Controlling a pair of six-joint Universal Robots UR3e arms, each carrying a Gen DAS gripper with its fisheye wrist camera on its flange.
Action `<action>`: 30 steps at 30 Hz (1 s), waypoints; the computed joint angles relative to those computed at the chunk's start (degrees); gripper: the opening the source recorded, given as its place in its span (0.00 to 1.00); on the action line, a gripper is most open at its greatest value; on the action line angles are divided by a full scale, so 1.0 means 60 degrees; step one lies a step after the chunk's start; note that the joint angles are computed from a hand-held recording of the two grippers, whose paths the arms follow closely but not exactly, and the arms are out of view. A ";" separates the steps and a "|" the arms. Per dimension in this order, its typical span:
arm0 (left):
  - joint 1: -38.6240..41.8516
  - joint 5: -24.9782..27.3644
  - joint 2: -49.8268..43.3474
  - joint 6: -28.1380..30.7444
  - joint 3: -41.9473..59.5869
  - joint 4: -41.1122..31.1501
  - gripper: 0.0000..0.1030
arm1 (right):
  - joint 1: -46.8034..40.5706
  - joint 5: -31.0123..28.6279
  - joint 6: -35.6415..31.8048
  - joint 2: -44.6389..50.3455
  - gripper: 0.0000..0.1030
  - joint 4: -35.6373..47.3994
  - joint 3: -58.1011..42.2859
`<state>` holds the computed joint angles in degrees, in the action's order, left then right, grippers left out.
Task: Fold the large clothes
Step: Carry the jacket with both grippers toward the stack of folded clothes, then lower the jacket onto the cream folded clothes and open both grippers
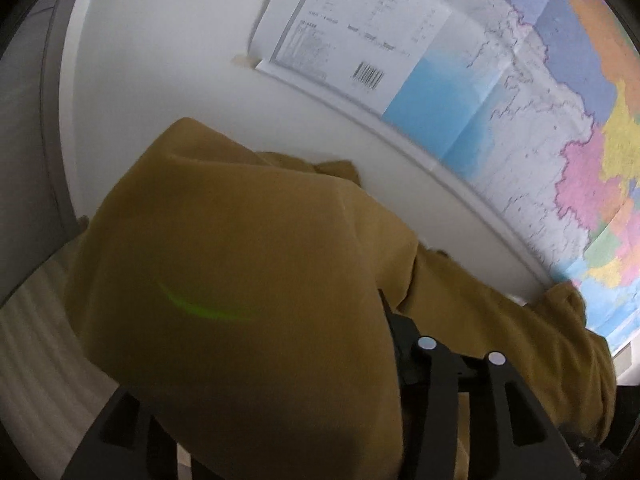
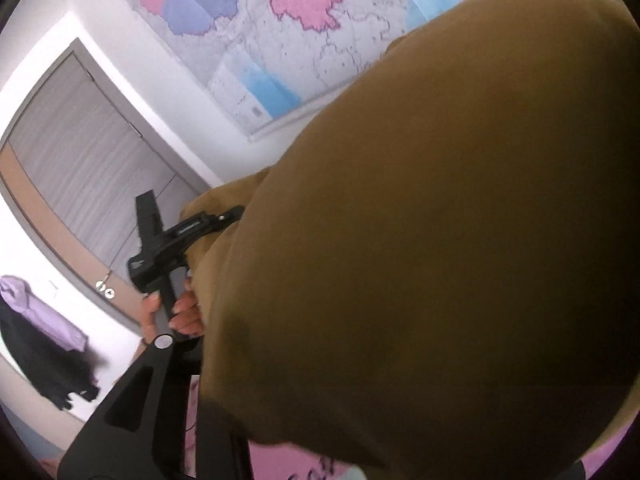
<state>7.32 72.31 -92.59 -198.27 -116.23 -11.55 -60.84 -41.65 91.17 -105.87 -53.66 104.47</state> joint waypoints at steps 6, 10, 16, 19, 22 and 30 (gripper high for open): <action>-0.0022 0.0923 0.0433 0.0406 0.0150 -0.1031 0.64 | -0.0666 -0.1026 -0.0685 0.0507 0.42 0.1428 -0.1233; -0.0689 0.2327 0.0951 0.0313 0.0012 -0.1541 0.68 | -0.1597 -0.1754 -0.1964 0.0564 0.53 0.2502 -0.1940; -0.1031 0.3194 0.1940 -0.0028 -0.0447 -0.2079 0.68 | -0.3544 -0.2597 -0.4976 0.1122 0.46 0.5012 -0.4124; -0.1212 0.3723 0.2851 -0.0240 -0.0874 -0.2337 0.68 | -0.4135 -0.2121 -0.6156 0.1097 0.32 0.5891 -0.4635; -0.1262 0.3838 0.3892 -0.0557 -0.1640 -0.1586 0.68 | -0.3582 -0.0730 -0.5489 0.0545 0.32 0.5141 -0.4075; -0.2761 0.2418 0.3986 -0.0392 -0.2453 -0.0367 0.70 | -0.0752 -0.1235 0.0310 0.0096 0.30 -0.4619 0.0958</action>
<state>-9.25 86.82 -68.68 -200.62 -130.95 -13.76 -65.35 -49.06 93.03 -105.29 -81.38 110.22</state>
